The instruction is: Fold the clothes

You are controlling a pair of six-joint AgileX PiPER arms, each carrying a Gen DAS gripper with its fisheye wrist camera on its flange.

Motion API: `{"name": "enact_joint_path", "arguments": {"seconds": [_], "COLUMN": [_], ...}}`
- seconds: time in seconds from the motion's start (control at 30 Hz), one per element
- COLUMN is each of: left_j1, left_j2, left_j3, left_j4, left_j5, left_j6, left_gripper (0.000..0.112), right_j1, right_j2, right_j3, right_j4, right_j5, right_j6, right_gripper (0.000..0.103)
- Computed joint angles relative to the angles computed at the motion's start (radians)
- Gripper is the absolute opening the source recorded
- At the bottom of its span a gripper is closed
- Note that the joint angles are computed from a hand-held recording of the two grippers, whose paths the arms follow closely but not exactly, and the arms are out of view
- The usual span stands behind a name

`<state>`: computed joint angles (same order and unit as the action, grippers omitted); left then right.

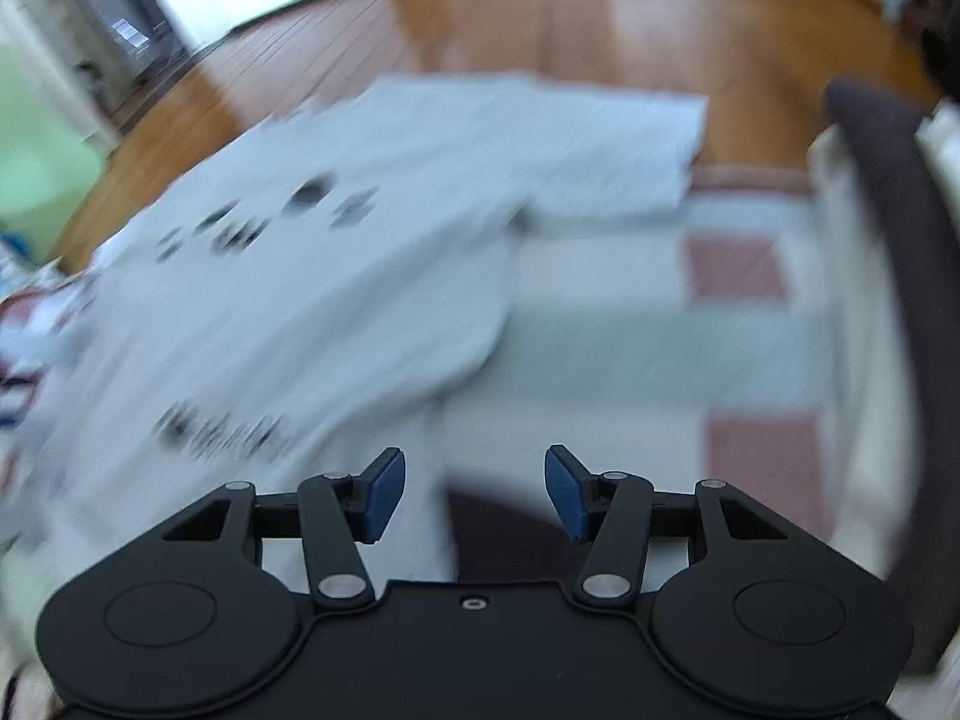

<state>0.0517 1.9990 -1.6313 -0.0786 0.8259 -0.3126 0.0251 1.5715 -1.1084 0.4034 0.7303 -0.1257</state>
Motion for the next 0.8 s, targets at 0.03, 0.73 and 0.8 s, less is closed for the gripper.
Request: {"name": "enact_joint_path", "arguments": {"seconds": [0.03, 0.73, 0.8], "left_j1": [0.005, 0.178, 0.141], "left_j2": [-0.015, 0.007, 0.030], "left_j3": [0.011, 0.071, 0.076], "left_j4": [-0.019, -0.221, -0.154], "left_j5": [0.014, 0.249, 0.250], "left_j6": [0.050, 0.631, 0.654], "left_gripper": [0.083, 0.083, 0.083], "right_j1": [-0.006, -0.195, -0.148], "right_j2": [-0.028, -0.198, -0.212], "right_j3": [0.029, 0.446, 0.404], "right_j4": [0.040, 0.593, 0.598], "right_j5": [0.027, 0.137, 0.107], "right_j6": [-0.030, -0.206, -0.208], "right_gripper": [0.057, 0.030, 0.013]}}
